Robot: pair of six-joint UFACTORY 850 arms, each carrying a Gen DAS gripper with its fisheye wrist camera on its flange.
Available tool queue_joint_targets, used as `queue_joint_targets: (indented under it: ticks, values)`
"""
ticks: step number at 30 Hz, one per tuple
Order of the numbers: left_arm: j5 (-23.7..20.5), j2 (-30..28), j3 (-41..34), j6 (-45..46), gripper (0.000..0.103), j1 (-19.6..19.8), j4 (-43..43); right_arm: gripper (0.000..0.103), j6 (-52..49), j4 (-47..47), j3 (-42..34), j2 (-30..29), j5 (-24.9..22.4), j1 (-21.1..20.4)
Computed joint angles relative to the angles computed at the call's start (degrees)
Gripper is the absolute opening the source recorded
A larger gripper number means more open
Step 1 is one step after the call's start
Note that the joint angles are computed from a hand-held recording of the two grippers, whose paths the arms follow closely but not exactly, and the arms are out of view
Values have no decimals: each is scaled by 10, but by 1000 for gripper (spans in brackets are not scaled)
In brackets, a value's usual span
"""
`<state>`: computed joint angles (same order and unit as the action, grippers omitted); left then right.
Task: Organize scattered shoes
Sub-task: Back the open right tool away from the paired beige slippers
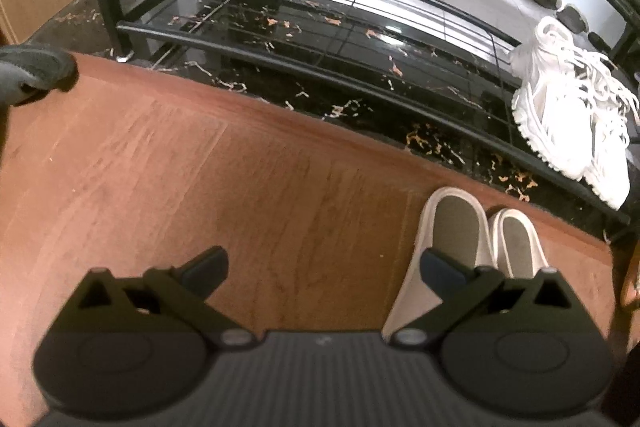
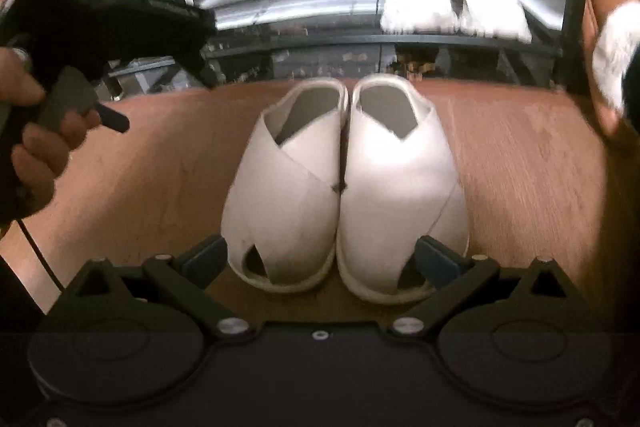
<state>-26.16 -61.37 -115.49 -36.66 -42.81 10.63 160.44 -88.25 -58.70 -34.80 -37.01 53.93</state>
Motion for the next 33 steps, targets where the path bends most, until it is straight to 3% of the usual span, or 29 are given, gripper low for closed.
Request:
queue_joint_targets:
  ticks: [15,20,22,24,26,31,33]
  values:
    - [-8,-4,-6,-14,102,3,-4,101,41,-40,15,19,55,-25]
    - [-7,-3,-7,-44,102,1,27,101,14,-64,16,31,-24,-26]
    - [-9,-3,-6,-48,102,1,34,101,-11,-89,1,22,-22,-52]
    - [-12,-4,-7,-55,102,0,42,95,-35,-109,-18,8,-6,-78]
    - [-15,-5,-9,-59,102,-1,48,74,-74,-109,-39,-10,31,-100]
    - [-23,-13,-20,-57,102,-2,49,75,-99,-113,-70,-40,67,-127]
    - [-29,-19,-29,-49,102,-2,45,57,-88,-106,-66,-34,77,-134]
